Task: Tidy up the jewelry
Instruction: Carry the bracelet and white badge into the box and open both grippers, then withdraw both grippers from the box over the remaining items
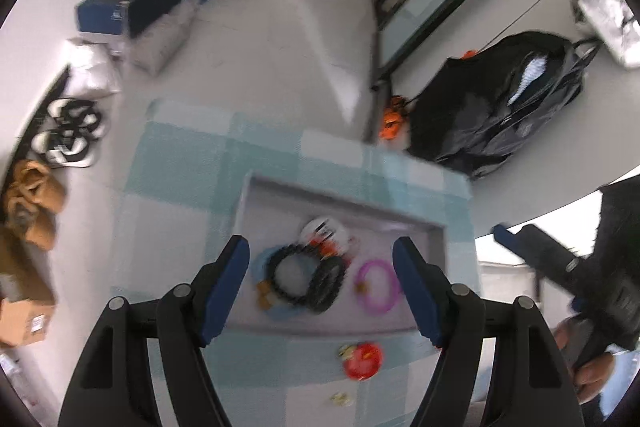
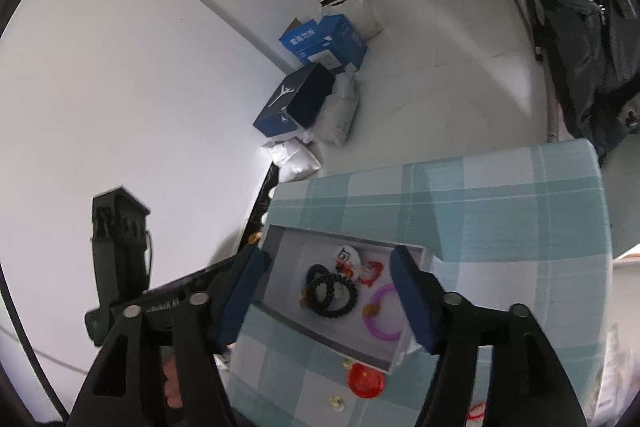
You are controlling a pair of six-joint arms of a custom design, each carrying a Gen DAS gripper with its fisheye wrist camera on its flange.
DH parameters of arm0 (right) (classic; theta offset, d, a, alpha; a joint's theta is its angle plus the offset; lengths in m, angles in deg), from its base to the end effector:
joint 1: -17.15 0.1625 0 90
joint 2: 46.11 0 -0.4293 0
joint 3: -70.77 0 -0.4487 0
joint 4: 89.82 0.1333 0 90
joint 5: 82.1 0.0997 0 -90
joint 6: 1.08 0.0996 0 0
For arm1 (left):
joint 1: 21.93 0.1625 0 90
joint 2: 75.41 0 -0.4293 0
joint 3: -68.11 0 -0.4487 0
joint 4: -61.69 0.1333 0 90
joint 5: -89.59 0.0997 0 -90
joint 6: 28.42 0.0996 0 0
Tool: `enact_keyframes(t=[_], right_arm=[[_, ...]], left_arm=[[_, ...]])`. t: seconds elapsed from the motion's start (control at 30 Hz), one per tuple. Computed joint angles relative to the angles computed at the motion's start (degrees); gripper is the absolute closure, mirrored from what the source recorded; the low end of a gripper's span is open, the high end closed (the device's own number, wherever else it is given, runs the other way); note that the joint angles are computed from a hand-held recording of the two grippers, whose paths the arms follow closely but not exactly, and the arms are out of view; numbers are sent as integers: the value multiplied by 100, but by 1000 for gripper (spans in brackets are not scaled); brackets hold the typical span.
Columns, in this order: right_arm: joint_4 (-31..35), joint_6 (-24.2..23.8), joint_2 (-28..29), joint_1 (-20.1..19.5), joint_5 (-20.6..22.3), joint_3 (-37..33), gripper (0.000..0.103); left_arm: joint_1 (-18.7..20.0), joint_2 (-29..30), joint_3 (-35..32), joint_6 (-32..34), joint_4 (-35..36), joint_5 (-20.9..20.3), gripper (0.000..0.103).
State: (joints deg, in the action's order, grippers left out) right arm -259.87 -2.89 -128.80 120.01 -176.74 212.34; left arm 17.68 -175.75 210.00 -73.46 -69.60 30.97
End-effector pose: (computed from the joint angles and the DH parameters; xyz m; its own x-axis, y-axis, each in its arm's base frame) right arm 0.2145 -0.3771 0.1476 -0.9712 -0.2220 0.0868 -0.2383 0.9026 -0.3586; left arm -0.1578 -0.3709 0.2017 -0.9285 0.0147 -0.3711 0.1605 0.9170 -0.3652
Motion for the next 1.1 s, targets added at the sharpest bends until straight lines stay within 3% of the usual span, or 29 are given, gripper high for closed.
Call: enact_keyframes(t=[0.17, 0.27, 0.43, 0.67, 0.87, 0.97, 1.1], right_arm=[[-164, -259, -84, 153, -401, 71, 22], [-233, -277, -172, 192, -496, 133, 21], [-275, -421, -337, 310, -526, 265, 21], [-306, -479, -644, 597, -873, 507, 17], [-763, -602, -805, 856, -1375, 798, 8], [-867, -629, -908, 874, -1621, 974, 6], [-1026, -693, -1024, 876, -1860, 1276, 5]], left_arm=[[-679, -385, 222, -622, 722, 716, 33], [-1090, -510, 318, -1056, 1083, 1256, 33], [-1523, -428, 338, -1115, 1481, 1629, 33], [-1969, -570, 459, -1507, 1931, 1613, 32], [-2301, -801, 664, -1867, 2054, 1289, 31], [-2476, -899, 798, -2243, 2262, 1106, 24], [-2604, -909, 851, -2358, 2433, 942, 24]])
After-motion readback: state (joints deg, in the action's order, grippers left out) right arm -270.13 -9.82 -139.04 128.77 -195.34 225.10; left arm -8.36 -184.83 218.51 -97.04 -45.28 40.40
